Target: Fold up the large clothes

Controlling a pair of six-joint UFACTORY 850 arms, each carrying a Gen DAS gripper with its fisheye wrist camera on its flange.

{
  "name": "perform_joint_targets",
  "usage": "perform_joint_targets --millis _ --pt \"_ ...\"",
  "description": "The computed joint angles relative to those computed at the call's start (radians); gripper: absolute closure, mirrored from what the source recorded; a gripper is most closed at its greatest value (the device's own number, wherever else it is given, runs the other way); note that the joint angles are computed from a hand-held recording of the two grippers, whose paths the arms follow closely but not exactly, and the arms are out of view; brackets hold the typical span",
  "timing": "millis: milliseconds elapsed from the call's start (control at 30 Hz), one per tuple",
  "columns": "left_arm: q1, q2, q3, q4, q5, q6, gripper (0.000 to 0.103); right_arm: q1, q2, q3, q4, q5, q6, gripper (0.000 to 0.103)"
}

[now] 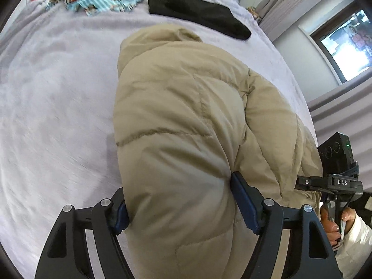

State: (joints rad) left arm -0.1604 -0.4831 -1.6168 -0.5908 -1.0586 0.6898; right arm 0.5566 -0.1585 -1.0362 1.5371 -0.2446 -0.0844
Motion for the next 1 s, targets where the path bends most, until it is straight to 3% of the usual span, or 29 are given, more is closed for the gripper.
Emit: perform_joint_targets --millis 267,367,500,633,800,900,1000 --pt "0.137 -0.212 -0.357 0.062 -0.092 0.053 0.026 0.060 -0.268 -0.348 -0.273 0.085 0.280 0.055" --pt "0.192 -0.311 -0.510 0.090 -0.121 0.043 0.026 0.057 -0.412 -0.531 -0.432 0.053 0.416 0.055" --pt "0.208 -0.445 -0.686 0.137 -0.129 -0.044 0.026 0.045 -0.571 -0.755 -0.629 -0.037 0.565 0.055" --pt "0.198 -0.484 -0.685 0.197 -0.065 -0.067 0.026 0.033 -0.698 -0.924 -0.778 -0.145 0.698 0.055" --pt "0.187 -0.416 -0.536 0.184 0.049 0.003 0.024 0.012 -0.728 -0.930 -0.772 -0.188 0.727 0.046" --pt "0.178 -0.427 -0.558 0.196 0.040 -0.019 0.023 0.007 -0.742 -0.981 -0.914 -0.235 0.901 0.042" --pt "0.177 -0.440 -0.587 0.202 0.014 -0.038 0.023 0.029 -0.680 -0.953 -1.136 -0.309 1.098 0.042"
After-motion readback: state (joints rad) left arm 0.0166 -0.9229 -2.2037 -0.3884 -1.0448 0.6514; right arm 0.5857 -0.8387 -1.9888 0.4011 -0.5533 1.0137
